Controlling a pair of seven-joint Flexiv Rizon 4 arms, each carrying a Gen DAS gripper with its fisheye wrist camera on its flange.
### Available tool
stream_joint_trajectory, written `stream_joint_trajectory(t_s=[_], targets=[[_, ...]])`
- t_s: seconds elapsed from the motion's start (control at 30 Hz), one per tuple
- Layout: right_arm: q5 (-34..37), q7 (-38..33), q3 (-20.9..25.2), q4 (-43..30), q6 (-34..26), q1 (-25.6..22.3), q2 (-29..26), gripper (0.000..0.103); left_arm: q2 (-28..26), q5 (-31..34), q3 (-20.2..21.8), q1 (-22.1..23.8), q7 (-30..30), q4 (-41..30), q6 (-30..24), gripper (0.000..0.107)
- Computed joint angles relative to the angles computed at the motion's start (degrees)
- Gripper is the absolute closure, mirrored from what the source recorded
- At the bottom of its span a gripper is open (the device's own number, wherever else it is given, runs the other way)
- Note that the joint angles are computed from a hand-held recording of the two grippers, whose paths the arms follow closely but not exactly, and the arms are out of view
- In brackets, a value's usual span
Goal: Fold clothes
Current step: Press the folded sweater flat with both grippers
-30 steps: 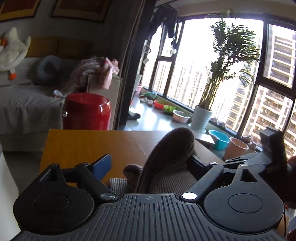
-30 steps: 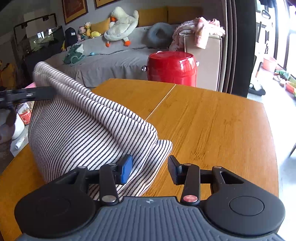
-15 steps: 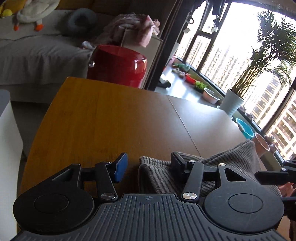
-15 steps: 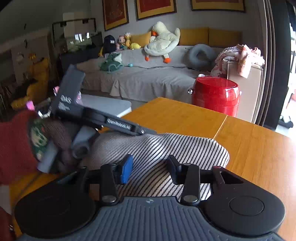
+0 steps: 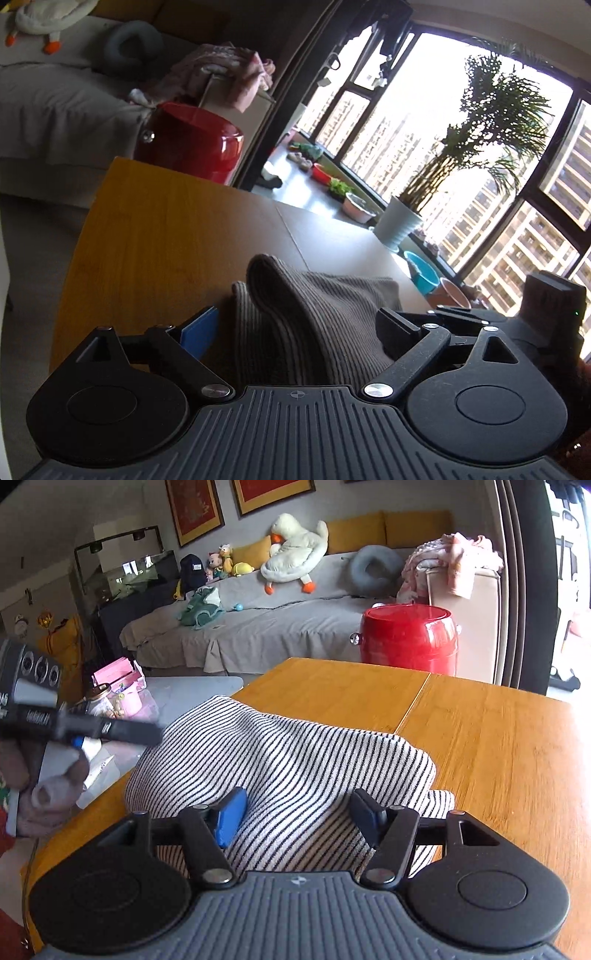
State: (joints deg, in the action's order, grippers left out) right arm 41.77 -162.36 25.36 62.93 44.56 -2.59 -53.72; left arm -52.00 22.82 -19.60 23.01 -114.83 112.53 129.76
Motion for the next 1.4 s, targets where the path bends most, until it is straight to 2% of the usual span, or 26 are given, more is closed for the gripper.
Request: stream_joint_trajectory(t_s=[0.17, 0.27, 0.33, 0.43, 0.5, 0.57, 0.6, 0.67, 0.77, 0.8, 0.83, 0.87, 0.93, 1.0, 1.17, 1.3, 1.4], targets=[[0.4, 1.8, -0.2, -0.3, -1.0, -0.3, -0.1, 0.04, -4.8, 5.2, -3.5, 2.7, -0.2, -1.6, -0.3, 0.017], [1.1, 1.5, -0.1, 0.8, 0.3, -0.5, 0.7, 0.04, -8.3, 8.7, -6.4, 4.0, -0.2, -5.0, 0.1, 0.033], [1.7, 0.1, 0.2, 2.2, 2.1, -0.7, 1.4, 0.04, -8.2, 8.1, -5.2, 1.9, 0.9, -6.2, 0.7, 0.042], [4.3, -3.9, 1.9, 3.9, 6.3, -2.2, 2.7, 0.04, -7.4, 6.2, -2.9, -1.2, 2.3, -6.9, 1.5, 0.044], [7.4, -6.4, 3.2, 4.2, 10.7, -3.3, 3.2, 0.038, -7.6, 6.7, -3.1, -1.3, 1.9, -6.8, 1.8, 0.045], [8.2, -4.6, 2.3, 3.4, 14.0, -2.6, 2.8, 0.034, -7.5, 6.2, -2.3, -2.1, 2.0, -6.5, 2.5, 0.046], [7.4, -1.3, 1.2, 2.8, 13.5, -2.1, 2.4, 0.032, -7.4, 5.7, -1.9, -2.5, 1.9, -6.5, 2.9, 0.046], [5.0, 5.9, -0.7, 1.3, 10.3, -1.6, 1.1, 0.03, -7.5, 5.0, -1.4, -3.1, 1.7, -6.6, 3.3, 0.045], [4.3, 10.1, 0.0, 0.9, 7.2, -2.5, -0.7, 0.031, -8.1, 5.6, -1.9, -2.7, 0.8, -7.8, 2.5, 0.043], [4.7, 9.4, 0.9, 0.9, 6.5, -3.3, -1.0, 0.039, -8.2, 5.5, -2.0, -2.7, 0.6, -8.0, 2.2, 0.043], [5.2, 8.5, 1.7, 1.0, 5.6, -4.0, -1.1, 0.057, -8.0, 5.1, -1.8, -3.0, 0.6, -7.9, 2.0, 0.043], [5.8, 7.6, 2.5, 1.1, 4.7, -4.8, -1.2, 0.064, -7.8, 4.7, -1.6, -3.3, 0.6, -7.8, 1.8, 0.043], [6.5, 4.4, 3.3, 1.3, 4.1, -5.4, -0.5, 0.085, -7.1, 4.4, -1.6, -3.4, 0.7, -7.6, 1.2, 0.047], [7.3, 3.2, 3.3, 0.8, 4.3, -5.3, 0.1, 0.086, -6.1, 4.3, -1.8, -3.6, 1.0, -7.6, 0.6, 0.05], [5.7, 5.7, -0.5, -1.3, 11.7, -0.6, -1.4, 0.086, -5.3, 3.4, -2.2, -4.2, 2.3, -10.6, -1.3, 0.058], [2.6, 8.5, -0.5, -2.6, 13.4, 0.4, -3.7, 0.083, -5.6, -1.5, -0.4, -6.8, 5.1, -13.4, -5.8, 0.057], [0.4, 9.9, -0.1, -3.2, 14.5, 0.7, -5.0, 0.081, -6.8, -4.0, -0.5, -6.8, 7.2, -14.7, -7.6, 0.047]])
